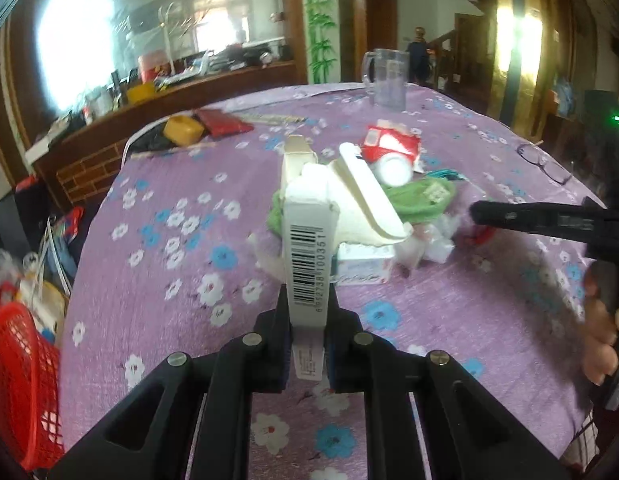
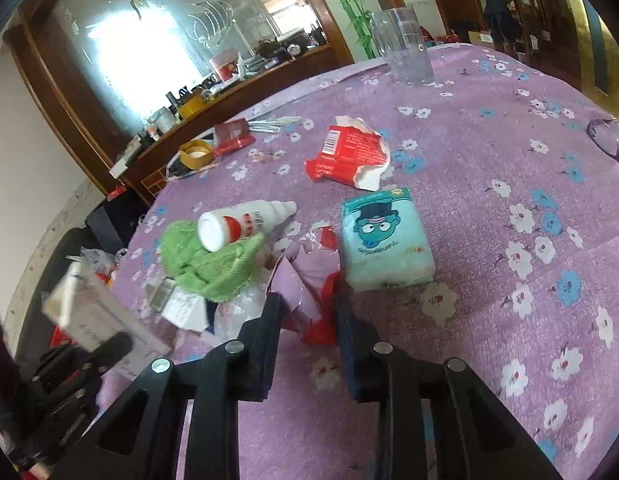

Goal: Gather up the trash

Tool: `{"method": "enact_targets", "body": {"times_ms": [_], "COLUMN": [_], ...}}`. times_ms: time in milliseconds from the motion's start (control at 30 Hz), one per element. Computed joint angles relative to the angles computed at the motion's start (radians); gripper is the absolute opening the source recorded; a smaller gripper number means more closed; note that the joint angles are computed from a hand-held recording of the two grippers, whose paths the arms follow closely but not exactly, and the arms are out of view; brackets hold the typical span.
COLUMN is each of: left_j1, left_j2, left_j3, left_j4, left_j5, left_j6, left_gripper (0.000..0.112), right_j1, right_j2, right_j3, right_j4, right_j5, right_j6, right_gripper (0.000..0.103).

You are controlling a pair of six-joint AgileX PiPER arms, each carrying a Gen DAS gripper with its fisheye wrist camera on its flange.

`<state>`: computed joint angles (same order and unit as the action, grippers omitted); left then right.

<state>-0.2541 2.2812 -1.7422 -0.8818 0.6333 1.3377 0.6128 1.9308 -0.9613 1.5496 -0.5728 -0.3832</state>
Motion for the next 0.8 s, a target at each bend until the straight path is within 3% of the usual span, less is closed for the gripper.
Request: {"method": "enact_targets", "body": {"times_ms": [100, 233, 467, 600, 700, 800], "left_j1": [0.024, 0.048, 0.116, 0.132, 0.149, 0.157], "left_j2": [0.022, 0.005, -0.112, -0.153, -0.169, -0.172], "left_j3": [-0.033, 0.01, 0.264, 0.368, 0.404, 0.407], "left_j4": [-0.018, -0.105, -0.476, -0.669, -0.771, -0.781], "left_j5": [0.055, 0.034, -0.013, -0.054, -0.046, -0.045], "left_j6": [-0.028, 0.019, 0.328, 0.506, 0.598, 0.596], "left_gripper": [0.013, 0.013, 0.013, 0.013, 0.013, 0.013], "right_j1": [0.05, 0.127, 0.246, 0.279, 0.304, 0.311], "right_j2": [-0.012, -0.031, 0.002, 0.053, 0.1, 0.128], "right_j3": [-0.004, -0.008, -0.049, -0.105, -0.163, -0.198], "right_j4": [0.036, 0.051, 0.045, 0.04, 0.056, 0.059], "right_j5": [-0.06, -0.156, -0.333, -0.379, -0.425, -0.431], "right_j6": [-0.031, -0.046, -0.025, -0.038, -0.086, -0.111], "right_gripper": [0.026, 0.025, 0.025, 0.025, 0.025, 0.025]}}
